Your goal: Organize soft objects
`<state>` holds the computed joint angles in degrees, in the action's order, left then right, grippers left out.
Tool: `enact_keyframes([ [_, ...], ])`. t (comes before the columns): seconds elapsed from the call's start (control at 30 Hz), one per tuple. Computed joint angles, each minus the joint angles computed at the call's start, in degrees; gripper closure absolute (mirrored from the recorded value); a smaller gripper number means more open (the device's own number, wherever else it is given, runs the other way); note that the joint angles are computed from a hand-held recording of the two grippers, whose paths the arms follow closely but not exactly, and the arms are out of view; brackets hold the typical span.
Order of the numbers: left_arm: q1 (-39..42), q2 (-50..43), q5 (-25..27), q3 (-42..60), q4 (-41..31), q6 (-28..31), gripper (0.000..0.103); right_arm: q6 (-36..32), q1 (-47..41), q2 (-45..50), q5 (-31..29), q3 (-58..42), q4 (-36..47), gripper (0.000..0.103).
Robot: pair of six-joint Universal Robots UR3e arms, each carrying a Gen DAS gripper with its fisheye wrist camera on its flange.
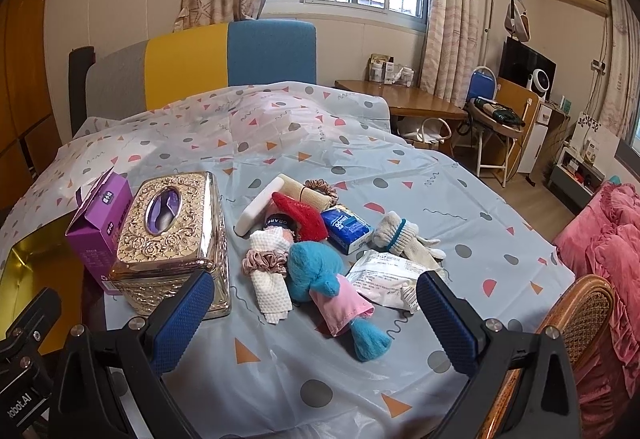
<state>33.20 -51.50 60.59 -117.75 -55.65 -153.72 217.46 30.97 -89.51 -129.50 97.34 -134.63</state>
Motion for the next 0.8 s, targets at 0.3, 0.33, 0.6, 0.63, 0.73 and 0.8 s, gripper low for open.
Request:
enact_keyframes([
  [0.3, 0.75, 0.71, -0.39, -0.44, -1.09, 0.87, 0.0, -0.03, 0.03, 0.11, 0.04, 0.28, -0.21, 0.0],
  [0.33, 0.79, 0.72, -0.4, -0.45, -1.15, 0.95, 0.0, -0.05, 0.04, 0.05, 0.12, 0.47, -0.32, 0.0],
  [0.6, -0.58, -0.48, 0.75, 0.21, -0.74, 0.15, 0.0, -0.28, -0.26, -0.11, 0.61, 0.88, -0.57, 0.0],
  [0.63, -0.65, -0.6, 0.79, 0.25, -0.69, 0.15, 0.0, -0.34, -0.35, -0.04, 0.69, 0.76, -0.51, 0.0],
  [0.73, -0.93, -0.89, 1.02, 0.42, -0.65, 0.05, 0.0, -0.43, -0.45, 0.02, 0.79, 0.73, -0.52, 0.0],
  [0.8, -1.08, -1.02, 1.15, 0.45, -0.66, -0.04, 0.0, -0.4, -0.44, -0.06, 0.79, 0.97, -0.65, 0.0],
])
